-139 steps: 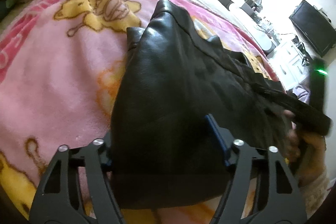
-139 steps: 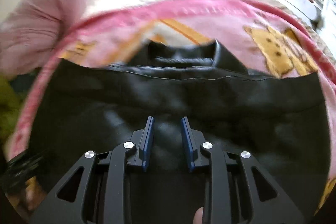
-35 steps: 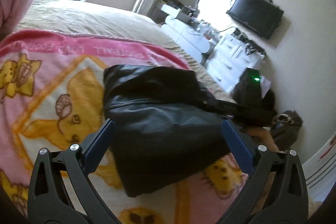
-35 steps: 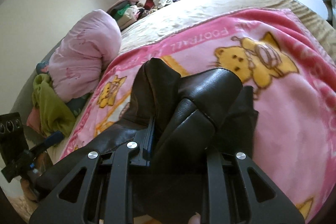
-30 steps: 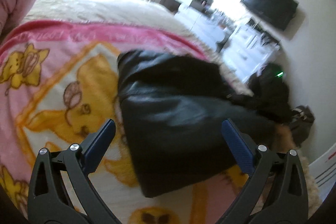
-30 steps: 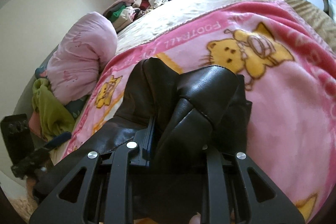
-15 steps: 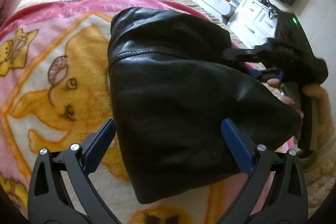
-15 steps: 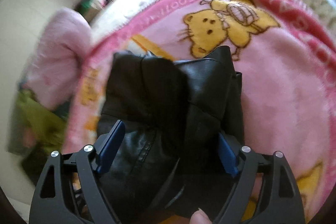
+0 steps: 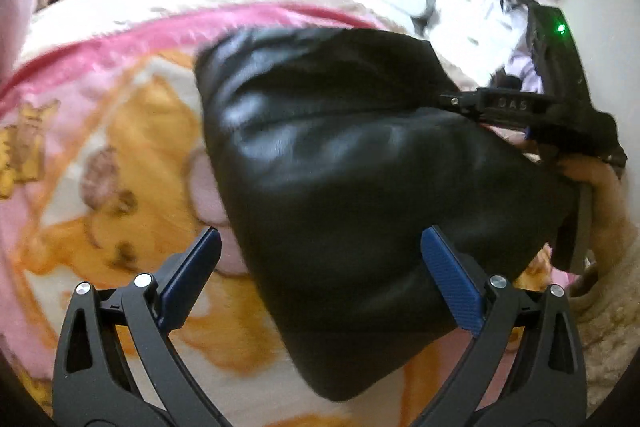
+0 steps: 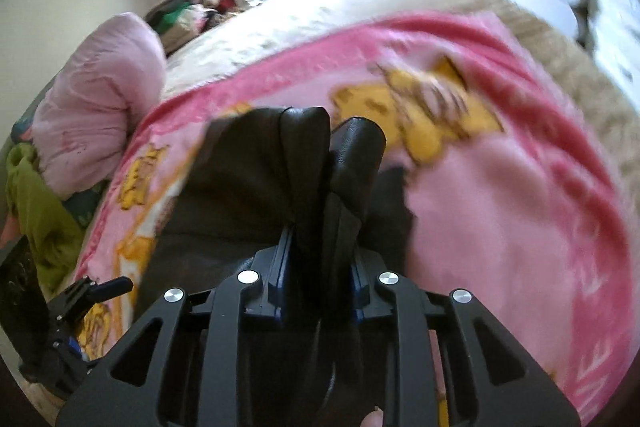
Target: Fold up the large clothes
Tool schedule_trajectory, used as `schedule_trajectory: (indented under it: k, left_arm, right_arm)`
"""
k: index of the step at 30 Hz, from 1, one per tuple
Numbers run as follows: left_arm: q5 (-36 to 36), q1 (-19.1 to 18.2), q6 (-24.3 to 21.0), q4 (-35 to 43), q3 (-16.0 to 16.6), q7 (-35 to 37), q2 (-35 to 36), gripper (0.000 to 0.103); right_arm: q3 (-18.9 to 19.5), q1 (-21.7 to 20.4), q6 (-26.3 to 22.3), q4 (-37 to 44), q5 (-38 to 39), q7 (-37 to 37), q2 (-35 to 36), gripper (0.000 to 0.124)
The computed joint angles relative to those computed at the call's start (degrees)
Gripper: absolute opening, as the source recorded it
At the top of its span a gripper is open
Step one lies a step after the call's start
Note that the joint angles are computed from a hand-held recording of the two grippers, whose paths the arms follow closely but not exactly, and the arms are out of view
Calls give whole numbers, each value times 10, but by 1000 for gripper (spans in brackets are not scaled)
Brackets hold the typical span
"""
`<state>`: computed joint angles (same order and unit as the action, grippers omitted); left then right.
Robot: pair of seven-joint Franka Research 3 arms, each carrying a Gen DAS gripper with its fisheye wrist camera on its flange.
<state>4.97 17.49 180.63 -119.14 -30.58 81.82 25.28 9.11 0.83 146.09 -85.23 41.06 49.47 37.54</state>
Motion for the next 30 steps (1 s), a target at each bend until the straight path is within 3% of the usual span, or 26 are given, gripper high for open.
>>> schedule_trajectory:
  k: [3,5,6,8,10,13,17,22,24,27,30]
  left_arm:
    - [10,-33,-4,8,27,-4,8,94]
    - [9,-21,-2,7,15,1,13,94]
    - [7,-11,2,2,5,3,13,94]
    - [7,0,5,-1,-4,3,12,94]
    - [11,-1,8,-5,-3,0,9,94]
    - [18,-11,14,-8,7,-10,4,94]
    - [26,-8,20,-15,6,-20,-2,94]
    - [35,8,30,-29,-3,-35,-14,94]
    - [37,7,37,-37,3,-48,-23,94]
    - [44,42,46,-46,-26,-65,-26,94]
    - [55,52,53,-50,-28,-86,-33,94]
  right_arm:
    - [11,-11,26,-21,29,-6,2,33]
    - [3,-5,45,-39,31,8,-11,50]
    - [-15,13,66,-53,13,36,-21,65]
    - [-4,2,89,-84,27,31,-46,68]
    - [28,-28,110,-123,87,-10,-78,81]
    - [54,-58,125,-185,193,-88,-132,82]
    - [59,-87,62,-249,305,-172,-186,82]
    - [31,-81,-21,-283,351,-179,-209,82]
    - [18,-65,-18,-289,353,-177,-212,82]
    - [0,-47,-23,-290,371,-178,-210,81]
    - [-19,-26,-33,-289,370,-168,-206,68]
